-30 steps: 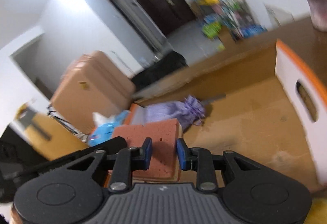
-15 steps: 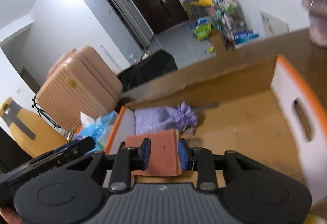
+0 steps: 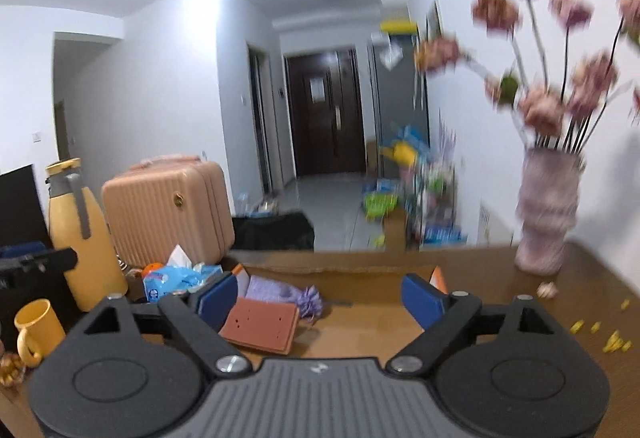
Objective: Organize soft objects
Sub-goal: 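Lift both grippers out of the box back toward the items, then close both grippers on the light blue plush toy and lift it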
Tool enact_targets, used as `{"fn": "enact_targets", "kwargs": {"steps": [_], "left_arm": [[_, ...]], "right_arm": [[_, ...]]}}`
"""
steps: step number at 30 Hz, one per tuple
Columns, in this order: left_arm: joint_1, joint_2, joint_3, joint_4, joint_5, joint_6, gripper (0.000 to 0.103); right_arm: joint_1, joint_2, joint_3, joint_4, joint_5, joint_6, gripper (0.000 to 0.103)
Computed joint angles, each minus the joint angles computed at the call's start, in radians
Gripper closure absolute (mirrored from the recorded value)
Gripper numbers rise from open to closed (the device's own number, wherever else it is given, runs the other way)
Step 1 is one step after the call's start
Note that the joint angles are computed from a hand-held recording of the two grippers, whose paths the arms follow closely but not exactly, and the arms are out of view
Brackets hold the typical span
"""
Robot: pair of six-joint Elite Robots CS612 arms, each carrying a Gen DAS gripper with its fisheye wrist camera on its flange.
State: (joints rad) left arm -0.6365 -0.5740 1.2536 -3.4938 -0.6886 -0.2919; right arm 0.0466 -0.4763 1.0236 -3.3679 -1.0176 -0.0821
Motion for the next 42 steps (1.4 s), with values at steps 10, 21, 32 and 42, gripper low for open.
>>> {"fn": "enact_targets", "kwargs": {"steps": [10,21,32,42], "left_arm": [[-0.132,-0.025,0.199,-0.321,0.155,0.068,0.0],[-0.228,-0.046,0.404,-0.323,0.282,-0.09,0.0],[-0.241,-0.039,0.411,-0.357,0.267,-0.071,0.0],[-0.204,-0.037,0.382,-0.21,0.168,-0.167,0.0]], "right_arm": [[-0.049,-0.098,0.348,-0.476,0.019,0.052,0.0],[-0.088,-0.106,0.601,-0.731,0.055,0.059,0.0],[-0.09,-0.105,0.664,-0.816,0.016,0.053,0.0],[-0.078,-0.089,0.618,-0.728,0.041,0.01,0.0]]}}
